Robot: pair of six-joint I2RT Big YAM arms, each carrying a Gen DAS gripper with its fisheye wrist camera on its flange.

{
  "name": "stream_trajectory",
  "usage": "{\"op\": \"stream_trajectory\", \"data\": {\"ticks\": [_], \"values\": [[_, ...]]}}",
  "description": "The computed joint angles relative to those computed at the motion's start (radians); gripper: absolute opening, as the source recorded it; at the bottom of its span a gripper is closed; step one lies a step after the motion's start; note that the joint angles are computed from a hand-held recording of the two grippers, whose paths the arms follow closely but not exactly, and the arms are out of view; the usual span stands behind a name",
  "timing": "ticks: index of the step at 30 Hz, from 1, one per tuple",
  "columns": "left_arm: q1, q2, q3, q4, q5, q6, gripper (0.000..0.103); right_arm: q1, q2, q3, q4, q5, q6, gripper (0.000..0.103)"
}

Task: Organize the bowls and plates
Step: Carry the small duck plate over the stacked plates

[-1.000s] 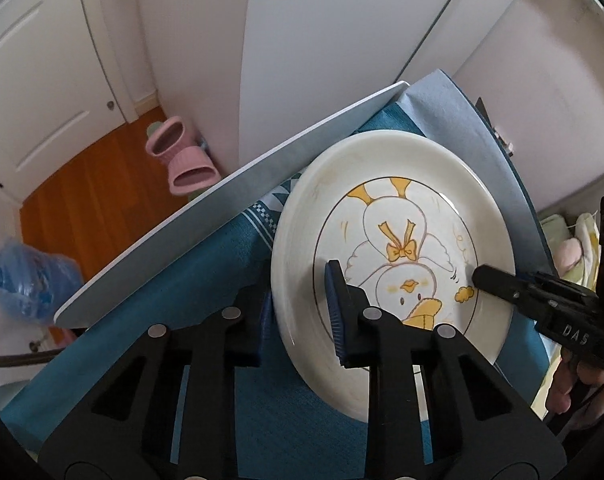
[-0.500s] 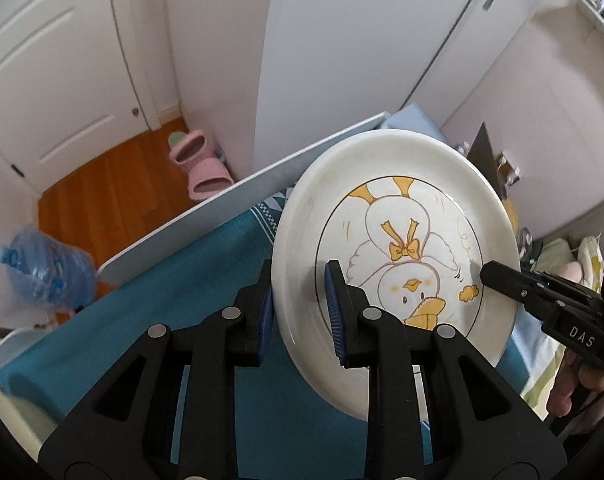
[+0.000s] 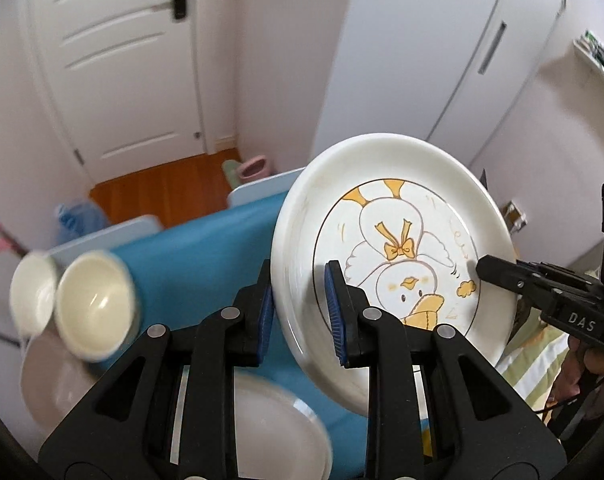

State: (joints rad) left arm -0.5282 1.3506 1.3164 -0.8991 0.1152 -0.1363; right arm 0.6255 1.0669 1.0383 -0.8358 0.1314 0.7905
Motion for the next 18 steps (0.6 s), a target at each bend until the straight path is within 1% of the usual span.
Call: {"op": "stream_trajectory", "data": {"ticks": [3, 4, 7, 10, 13, 18], "values": [[0.036, -0.11, -0.096, -0.012, -0.005, -0.019, 0.021, 0.066, 0.02, 0.008, -0.004, -0.001, 0.012, 0.014], [0.046, -0.128, -0.122, -0.008, -0.008, -0.023, 0.021, 0.091, 0.03, 0.007, 0.0, -0.005, 0.018, 0.014], [0.08, -0.21, -0.203, -0.034, -0.023, -0.042, 0.021, 0.144, 0.064, 0.0, 0.021, -0.031, 0.03, 0.014], [0.115, -0.256, -0.277, -0.046, -0.022, -0.084, 0.021, 0.185, 0.106, -0.004, 0.035, -0.067, 0.022, 0.014], [0.142, -0.291, -0.35, -0.049, -0.025, -0.133, 0.021, 0.217, 0.155, -0.003, 0.05, -0.099, -0.008, 0.014], [0.19, -0.332, -0.464, -0.035, -0.011, -0.201, 0.021, 0.229, 0.223, 0.005, 0.067, -0.15, -0.079, 0.014]]}}
